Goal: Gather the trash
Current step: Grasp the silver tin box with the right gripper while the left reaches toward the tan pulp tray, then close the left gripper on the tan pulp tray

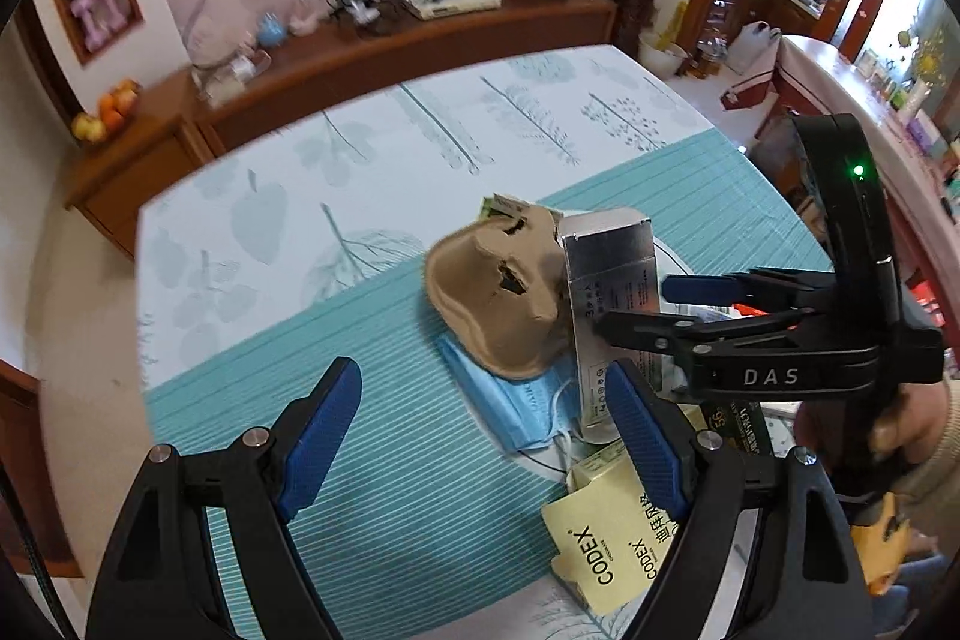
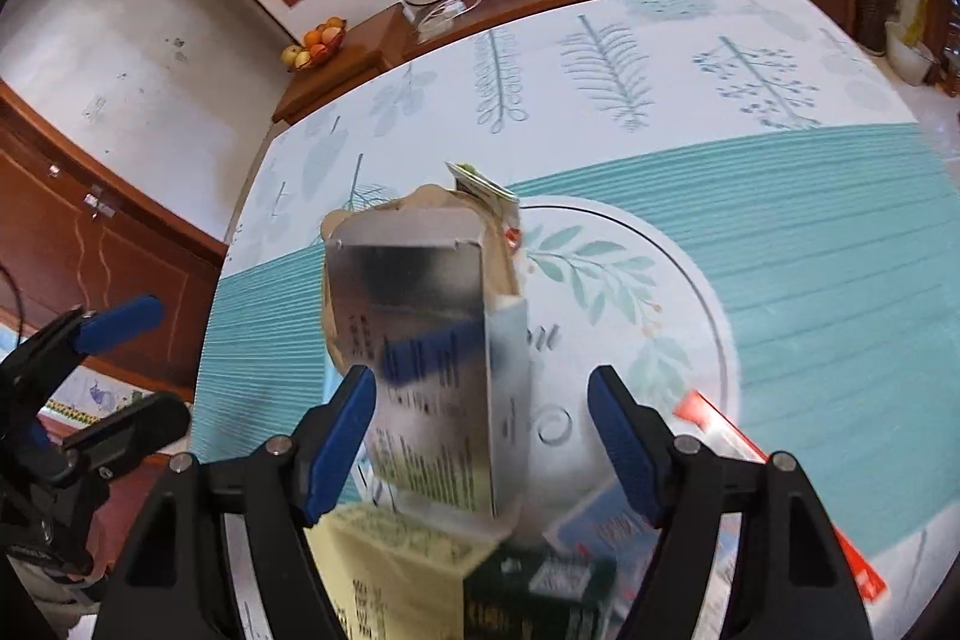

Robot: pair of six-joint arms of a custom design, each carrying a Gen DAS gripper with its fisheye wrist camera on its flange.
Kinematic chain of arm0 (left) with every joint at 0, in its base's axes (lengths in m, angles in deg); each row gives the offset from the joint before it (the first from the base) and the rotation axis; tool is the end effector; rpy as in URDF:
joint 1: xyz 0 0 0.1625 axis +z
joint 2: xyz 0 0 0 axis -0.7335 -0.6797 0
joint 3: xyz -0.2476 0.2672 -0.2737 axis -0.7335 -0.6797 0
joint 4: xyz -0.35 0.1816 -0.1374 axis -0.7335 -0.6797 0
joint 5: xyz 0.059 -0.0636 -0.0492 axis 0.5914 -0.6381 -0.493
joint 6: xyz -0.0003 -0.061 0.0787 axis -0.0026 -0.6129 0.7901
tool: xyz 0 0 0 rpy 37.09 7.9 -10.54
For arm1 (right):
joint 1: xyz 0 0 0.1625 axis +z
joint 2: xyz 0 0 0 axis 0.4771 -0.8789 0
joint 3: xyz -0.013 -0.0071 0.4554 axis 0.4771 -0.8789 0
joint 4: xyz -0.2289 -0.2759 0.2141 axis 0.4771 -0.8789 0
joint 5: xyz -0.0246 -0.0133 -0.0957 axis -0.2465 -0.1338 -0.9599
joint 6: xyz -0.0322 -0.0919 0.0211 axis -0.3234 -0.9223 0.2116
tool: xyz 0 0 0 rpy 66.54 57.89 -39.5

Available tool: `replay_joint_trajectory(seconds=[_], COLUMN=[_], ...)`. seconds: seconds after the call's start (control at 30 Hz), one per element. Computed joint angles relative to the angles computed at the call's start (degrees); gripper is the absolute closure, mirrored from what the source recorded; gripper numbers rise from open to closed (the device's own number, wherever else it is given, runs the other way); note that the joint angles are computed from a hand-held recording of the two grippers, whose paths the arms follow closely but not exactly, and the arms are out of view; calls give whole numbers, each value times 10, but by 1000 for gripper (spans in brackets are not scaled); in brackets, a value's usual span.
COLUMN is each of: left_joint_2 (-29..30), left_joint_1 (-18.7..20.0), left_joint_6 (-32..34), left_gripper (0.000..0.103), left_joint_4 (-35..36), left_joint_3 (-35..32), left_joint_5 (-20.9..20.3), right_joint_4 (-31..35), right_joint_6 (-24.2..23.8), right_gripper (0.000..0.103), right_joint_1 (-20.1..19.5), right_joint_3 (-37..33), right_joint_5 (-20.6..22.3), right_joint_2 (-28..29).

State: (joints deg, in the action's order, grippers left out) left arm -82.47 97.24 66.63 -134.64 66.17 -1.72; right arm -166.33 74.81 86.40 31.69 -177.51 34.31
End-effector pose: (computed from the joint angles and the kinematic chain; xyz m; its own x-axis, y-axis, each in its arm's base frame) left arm -0.3907 -0.7349 0.3693 -0.4858 0.7891 -0.3759 0.8228 0.5580 0.1078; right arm 0.3693 -0.6267 0.2884 -0.9085 0.2817 0.3087 0.0179 0.7643 -0.6446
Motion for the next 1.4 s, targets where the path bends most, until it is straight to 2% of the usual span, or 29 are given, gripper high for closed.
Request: replay_joint_trajectory(seconds=[0.07,0.3,0.37,0.47,0.67,0.73,0.87,0.9,1.0,1.13,1.4], left_joint_2=[14,42,49,59,93,98,94,95,107,130,168], left_joint_1=[7,18,21,25,31,27,12,7,-3,-12,-34], left_joint_6=[-1,-5,-13,-26,-68,-77,-77,-81,-102,-130,-176], left_gripper=[21,21,21,21,21,21,21,21,21,21,21], left_joint_4=[20,50,58,68,112,113,88,82,86,102,122], left_joint_3=[-23,-68,-82,-100,-161,-164,-137,-130,-132,-157,-162], left_joint_5=[-15,-38,-43,-46,-64,-59,-28,-15,14,33,133], right_joint_4=[-12,-18,-26,-44,-93,-119,-163,-165,-162,-169,-200], right_joint_6=[-13,-14,-5,2,-2,0,19,28,71,78,99], right_gripper=[22,23,38,42,46,48,53,84,83,83,83], right_joint_1=[-5,-26,-32,-30,-12,-8,5,8,15,27,36], right_joint_3=[-1,1,8,20,45,56,74,77,85,94,123], right_joint_5=[13,74,97,104,71,62,15,3,-40,-92,-107], right_joint_2=[4,5,2,-3,-13,-17,-23,-26,-34,-39,-55])
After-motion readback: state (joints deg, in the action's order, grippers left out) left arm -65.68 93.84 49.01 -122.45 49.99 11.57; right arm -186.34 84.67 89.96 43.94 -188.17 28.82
